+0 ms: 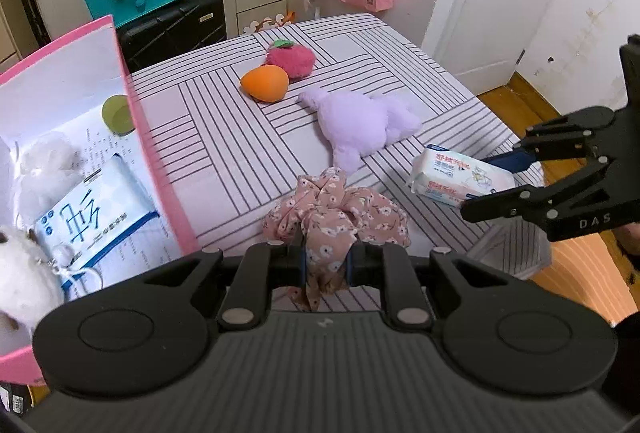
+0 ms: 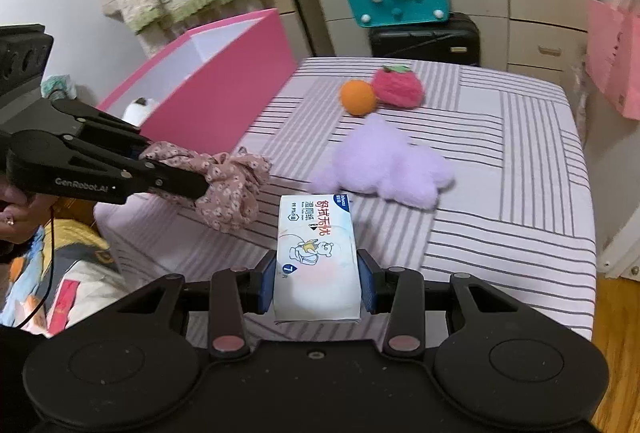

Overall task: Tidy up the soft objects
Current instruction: 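Lift the wipes packet with the right tool while the left tool lifts the scrunchie, then lower the scrunchie and wipes packet into the pink box while opening both tools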

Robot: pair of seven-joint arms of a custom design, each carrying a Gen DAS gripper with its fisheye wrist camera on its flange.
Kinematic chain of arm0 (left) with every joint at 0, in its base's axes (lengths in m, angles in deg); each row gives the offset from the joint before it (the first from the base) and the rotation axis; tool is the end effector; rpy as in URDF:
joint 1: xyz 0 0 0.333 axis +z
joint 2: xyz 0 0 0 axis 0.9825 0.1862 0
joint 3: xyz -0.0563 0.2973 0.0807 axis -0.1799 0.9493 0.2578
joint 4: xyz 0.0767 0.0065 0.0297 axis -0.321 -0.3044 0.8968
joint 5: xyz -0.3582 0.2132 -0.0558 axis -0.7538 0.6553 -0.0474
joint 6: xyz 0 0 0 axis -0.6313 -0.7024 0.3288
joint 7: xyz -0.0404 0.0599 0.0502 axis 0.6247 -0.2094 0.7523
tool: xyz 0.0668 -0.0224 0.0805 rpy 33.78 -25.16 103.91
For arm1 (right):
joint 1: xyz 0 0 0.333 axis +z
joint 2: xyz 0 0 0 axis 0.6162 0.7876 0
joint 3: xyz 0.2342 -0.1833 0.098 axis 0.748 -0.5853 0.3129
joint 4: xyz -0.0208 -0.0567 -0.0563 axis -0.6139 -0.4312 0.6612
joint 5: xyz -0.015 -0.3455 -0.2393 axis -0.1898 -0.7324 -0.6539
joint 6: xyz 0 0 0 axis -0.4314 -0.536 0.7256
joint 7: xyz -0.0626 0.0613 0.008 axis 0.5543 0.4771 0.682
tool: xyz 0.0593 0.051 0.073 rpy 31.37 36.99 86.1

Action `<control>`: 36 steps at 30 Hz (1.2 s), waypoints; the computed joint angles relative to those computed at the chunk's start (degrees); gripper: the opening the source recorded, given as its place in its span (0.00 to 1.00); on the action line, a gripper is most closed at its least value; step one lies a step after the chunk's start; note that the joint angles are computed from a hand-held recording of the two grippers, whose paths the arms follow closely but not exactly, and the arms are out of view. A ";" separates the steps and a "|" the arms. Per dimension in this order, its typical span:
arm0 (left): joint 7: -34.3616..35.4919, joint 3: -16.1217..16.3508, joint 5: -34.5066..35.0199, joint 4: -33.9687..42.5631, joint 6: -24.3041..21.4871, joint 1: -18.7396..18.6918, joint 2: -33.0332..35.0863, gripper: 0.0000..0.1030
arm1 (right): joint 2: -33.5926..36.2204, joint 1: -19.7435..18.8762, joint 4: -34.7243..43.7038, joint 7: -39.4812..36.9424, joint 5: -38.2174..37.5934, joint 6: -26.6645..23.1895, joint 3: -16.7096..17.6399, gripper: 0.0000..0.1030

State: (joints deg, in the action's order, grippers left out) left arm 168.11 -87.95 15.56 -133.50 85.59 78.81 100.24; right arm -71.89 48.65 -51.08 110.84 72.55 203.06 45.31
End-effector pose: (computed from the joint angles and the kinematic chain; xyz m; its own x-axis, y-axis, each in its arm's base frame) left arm 0.6937 -0.2261 0.4134 -0.8584 -0.4990 0.1186 -0.4665 0.6633 -0.5852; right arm 0.5368 0.0390 0.3541 -0.0061 -0.9709 -0.2392 -0.7590 0.1603 -0.6311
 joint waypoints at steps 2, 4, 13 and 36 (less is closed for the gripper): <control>0.36 0.11 -0.13 -0.40 -1.64 0.64 -0.91 0.15 | -0.80 -0.04 -0.39 3.94 -4.90 -1.32 0.03 0.45; 0.30 0.60 0.08 -0.36 -3.85 0.97 -1.65 0.15 | -1.54 0.01 -0.33 6.77 -8.48 -3.29 -0.10 0.45; 3.92 2.76 -3.09 -2.36 -9.77 2.91 -5.85 0.15 | -3.32 1.48 2.43 10.02 -13.34 -10.37 -0.39 0.45; 10.37 4.88 -17.73 3.46 2.08 7.10 -2.70 0.15 | 9.18 1.77 24.23 3.40 -19.56 -13.46 2.62 0.45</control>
